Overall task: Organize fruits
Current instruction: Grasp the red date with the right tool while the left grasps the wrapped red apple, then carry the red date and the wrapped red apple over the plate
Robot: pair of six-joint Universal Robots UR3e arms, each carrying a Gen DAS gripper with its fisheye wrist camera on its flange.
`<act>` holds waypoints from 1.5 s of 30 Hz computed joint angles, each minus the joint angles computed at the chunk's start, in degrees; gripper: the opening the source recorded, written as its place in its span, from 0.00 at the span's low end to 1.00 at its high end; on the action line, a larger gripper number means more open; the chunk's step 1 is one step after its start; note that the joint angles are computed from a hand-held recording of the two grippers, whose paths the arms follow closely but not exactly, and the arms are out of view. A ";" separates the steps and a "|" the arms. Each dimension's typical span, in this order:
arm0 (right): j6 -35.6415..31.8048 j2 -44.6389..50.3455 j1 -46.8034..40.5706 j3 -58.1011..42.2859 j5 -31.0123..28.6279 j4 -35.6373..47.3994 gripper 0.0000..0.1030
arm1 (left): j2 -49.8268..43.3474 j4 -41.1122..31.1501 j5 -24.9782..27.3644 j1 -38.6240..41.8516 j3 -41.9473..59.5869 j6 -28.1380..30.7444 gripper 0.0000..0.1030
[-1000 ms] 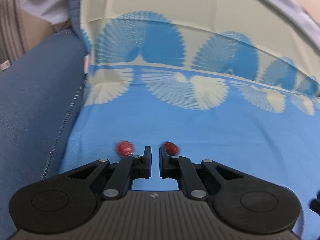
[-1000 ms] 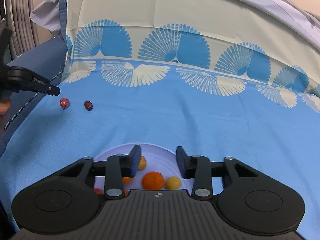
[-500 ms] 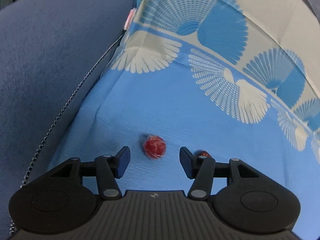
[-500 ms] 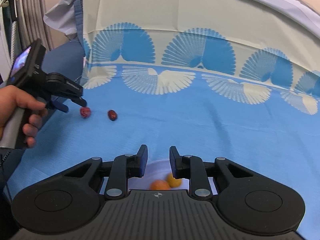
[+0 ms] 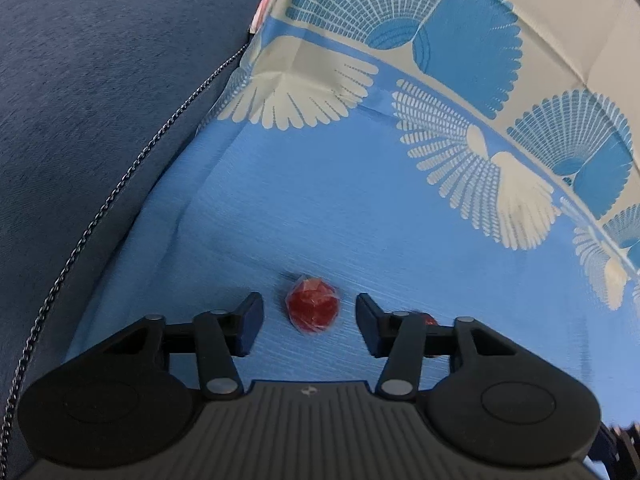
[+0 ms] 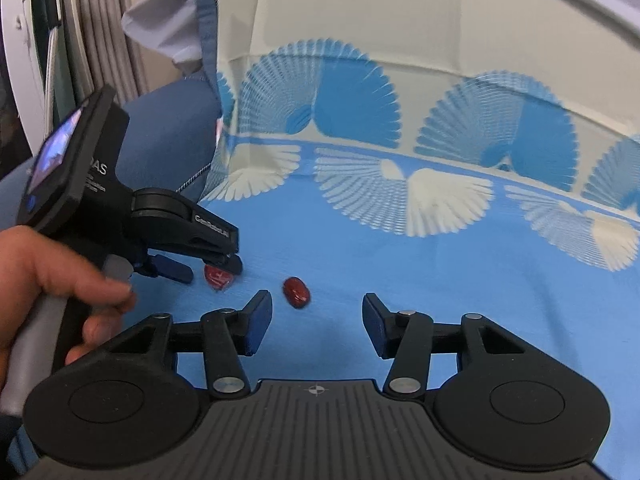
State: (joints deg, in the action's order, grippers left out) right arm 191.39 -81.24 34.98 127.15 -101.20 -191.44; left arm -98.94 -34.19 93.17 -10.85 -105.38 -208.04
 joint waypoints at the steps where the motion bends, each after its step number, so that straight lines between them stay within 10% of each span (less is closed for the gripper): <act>1: -0.73 2.39 -0.13 -2.07 0.30 0.11 0.51 | -0.26 0.05 0.08 0.06 0.15 0.03 0.43; 14: -3.47 21.62 -1.68 -20.44 3.56 4.08 0.50 | -0.90 -1.35 0.16 -0.10 1.24 1.48 0.32; 19: -5.34 25.24 -0.89 -24.05 1.68 5.72 0.25 | -1.32 -1.29 0.68 -0.49 1.45 2.00 0.31; 24: -6.68 22.83 -0.76 -21.91 1.93 4.30 0.24 | -0.12 0.25 2.50 -2.15 0.62 2.51 0.31; 38: 2.98 -20.29 -3.37 3.24 2.15 14.00 0.24 | 9.27 1.20 11.66 -14.01 -1.75 1.74 0.31; 45: 11.78 -47.74 5.88 10.83 -12.33 32.43 0.24 | 18.90 -0.15 12.34 -25.26 -6.04 -0.54 0.31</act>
